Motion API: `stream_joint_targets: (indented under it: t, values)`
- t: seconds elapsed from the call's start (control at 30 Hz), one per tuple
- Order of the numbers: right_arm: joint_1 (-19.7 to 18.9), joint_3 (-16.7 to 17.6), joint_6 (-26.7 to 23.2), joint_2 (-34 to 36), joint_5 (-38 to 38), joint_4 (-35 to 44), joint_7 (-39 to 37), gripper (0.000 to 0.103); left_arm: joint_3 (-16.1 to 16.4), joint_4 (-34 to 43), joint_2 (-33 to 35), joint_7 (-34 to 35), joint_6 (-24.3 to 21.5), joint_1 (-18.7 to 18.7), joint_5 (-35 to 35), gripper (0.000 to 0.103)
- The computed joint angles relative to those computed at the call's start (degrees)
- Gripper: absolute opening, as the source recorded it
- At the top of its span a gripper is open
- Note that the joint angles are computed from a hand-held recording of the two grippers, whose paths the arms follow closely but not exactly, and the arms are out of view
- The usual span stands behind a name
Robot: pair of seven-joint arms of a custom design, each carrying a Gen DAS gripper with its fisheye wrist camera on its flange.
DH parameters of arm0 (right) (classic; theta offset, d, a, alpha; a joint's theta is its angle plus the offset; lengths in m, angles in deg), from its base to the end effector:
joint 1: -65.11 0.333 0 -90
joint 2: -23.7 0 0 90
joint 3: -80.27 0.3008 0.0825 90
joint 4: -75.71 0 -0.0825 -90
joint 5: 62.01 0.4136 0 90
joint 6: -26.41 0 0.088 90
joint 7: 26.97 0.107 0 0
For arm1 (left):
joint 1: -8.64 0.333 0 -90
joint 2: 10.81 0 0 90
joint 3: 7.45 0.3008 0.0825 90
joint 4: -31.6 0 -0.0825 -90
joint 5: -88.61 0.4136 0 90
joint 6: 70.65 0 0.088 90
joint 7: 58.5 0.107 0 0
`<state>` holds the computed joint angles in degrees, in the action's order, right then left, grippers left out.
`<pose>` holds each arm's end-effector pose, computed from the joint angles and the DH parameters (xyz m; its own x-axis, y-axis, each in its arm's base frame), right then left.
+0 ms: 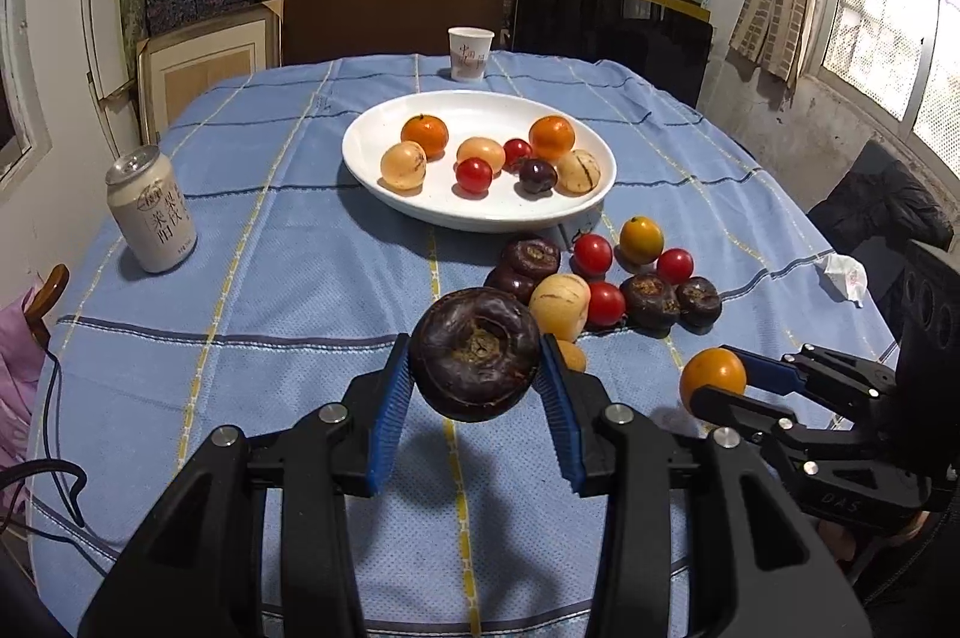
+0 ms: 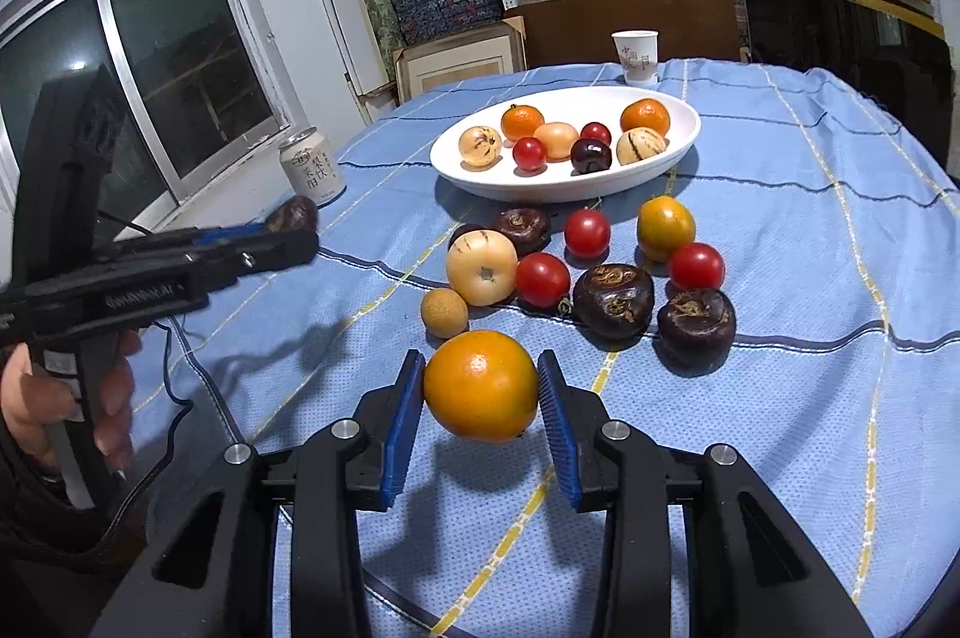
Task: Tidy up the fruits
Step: 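Carry the orange and dark plum to the plate and open both tools, then grasp a dark brown plum with the right tool while the left tool grasps a small tan fruit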
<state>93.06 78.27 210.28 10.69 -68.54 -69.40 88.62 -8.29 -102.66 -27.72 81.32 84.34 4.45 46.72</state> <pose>0.4566 0.2339 0.4310 0.2366 -0.9338 -0.2685 -0.6736 0.0415 -0.7379 0.5276 -0.0236 0.4893 -0.4066 -0.9110 0.0692 -0.6583 0.2396 -0.7136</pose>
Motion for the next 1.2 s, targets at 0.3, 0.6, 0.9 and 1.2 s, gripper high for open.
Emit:
stream_joint_targets:
  t: [0.3, 0.6, 0.9, 1.2]
  values:
    - [-15.61, 9.69, -5.13, -0.99, -11.29, 8.47, 2.8, 0.038, -0.22, 9.97, 4.36, -0.01, -2.42, 0.15, -0.21, 0.041]
    - [-13.08, 3.82, -11.92, 14.77, -3.77, 30.07, -12.13, 0.039, -4.82, 28.89, 20.83, -11.2, -5.45, 2.44, 9.9, 0.041]
    - [-17.96, 8.32, -20.68, 35.5, 2.12, 53.99, -23.73, 0.039, -6.22, 48.06, 39.77, -24.64, -10.91, 2.61, 23.12, 0.041]
    - [-16.82, 7.07, -17.21, 35.53, 2.88, 52.84, -22.82, 0.058, -8.47, 47.24, 40.06, -24.98, -7.35, 4.57, 22.98, 0.069]
